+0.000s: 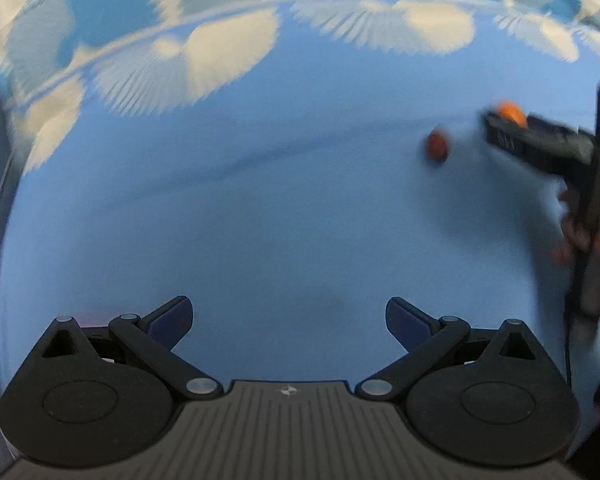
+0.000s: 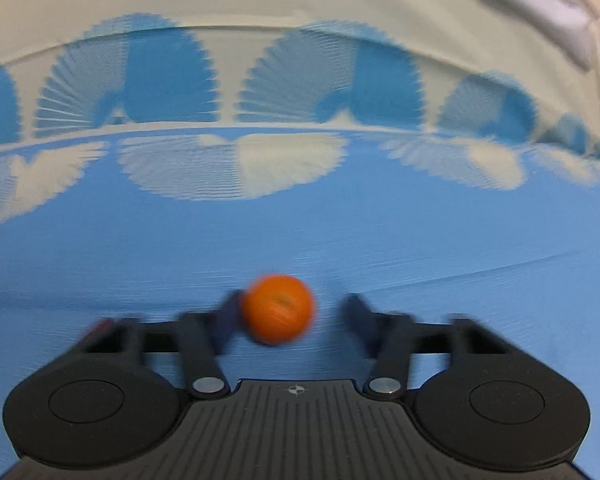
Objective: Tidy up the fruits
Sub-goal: 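Move both tools back toward the last mandarin and date, then grasp the mandarin with the right tool while the left tool grasps the dark date, then carry the mandarin and date to the lavender plate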
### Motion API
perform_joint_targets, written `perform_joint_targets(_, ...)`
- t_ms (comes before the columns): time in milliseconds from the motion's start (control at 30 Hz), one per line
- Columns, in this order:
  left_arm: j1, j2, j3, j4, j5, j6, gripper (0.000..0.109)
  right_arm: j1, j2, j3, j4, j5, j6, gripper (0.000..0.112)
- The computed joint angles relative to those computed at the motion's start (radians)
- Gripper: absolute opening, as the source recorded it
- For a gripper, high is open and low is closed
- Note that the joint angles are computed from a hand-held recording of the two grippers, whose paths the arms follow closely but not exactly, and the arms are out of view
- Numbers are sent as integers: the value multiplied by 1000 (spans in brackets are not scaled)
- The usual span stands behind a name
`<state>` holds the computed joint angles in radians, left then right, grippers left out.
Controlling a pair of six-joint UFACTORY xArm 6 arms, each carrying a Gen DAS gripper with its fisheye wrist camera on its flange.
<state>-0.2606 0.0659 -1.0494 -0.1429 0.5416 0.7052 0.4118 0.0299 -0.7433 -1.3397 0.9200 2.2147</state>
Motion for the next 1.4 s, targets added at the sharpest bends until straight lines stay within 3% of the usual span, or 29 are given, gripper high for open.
perform_joint_targets(67, -51, 37, -21, -65, -33, 35, 103, -5, -38, 44, 70, 54, 11, 46)
perform_joint_targets(167, -110, 103, -95, -158, 4, 72, 103, -49, -124, 140, 13, -8, 148, 47)
perform_joint_targets(267, -160, 163, -138, -211, -35, 116, 103, -36, -100, 121, 37, 20, 106, 51)
perform_joint_targets(467, -212, 273, -225, -154, -84, 101, 99, -29, -70, 98, 44, 39, 66, 52)
perform_joint_targets(533, -210, 294, -239, -201, -77, 169, 48, -18, -66, 97, 47, 54, 57, 53)
perform_joint_targets(567, -201, 310, -271, -250, -27, 220, 34, -9, -58, 92, 47, 66, 51, 52)
perform_joint_targets(600, -196, 305, -270, -290, -19, 255, 20, -6, -57, 91, 45, 69, 51, 36)
perform_joint_targets(667, -185, 288, -263, -291, -2, 272, 20, 1, -69, 99, 38, 71, 98, 36)
perform_joint_targets(733, -170, 257, -243, -269, -1, 257, 20, 37, -66, 87, 71, 138, 110, 36)
perform_joint_targets(900, -62, 89, -157, -361, 84, 352, 21, 199, -175, 72, 187, 432, 102, 36)
perform_joint_targets(967, 9, 11, -120, -364, 155, 371, 21, 310, -241, 68, 240, 540, 119, 36)
perform_joint_targets(1067, 115, -106, -43, -309, 207, 371, 21, 505, -285, 34, 330, 621, 110, 37)
perform_joint_targets(1200, 267, -263, 57, -262, 264, 409, 21, 696, -253, -71, 429, 573, 84, 37)
perform_joint_targets(1400, 532, -398, 89, -309, 450, 555, 21, 810, -149, -263, 416, 462, 13, 37)
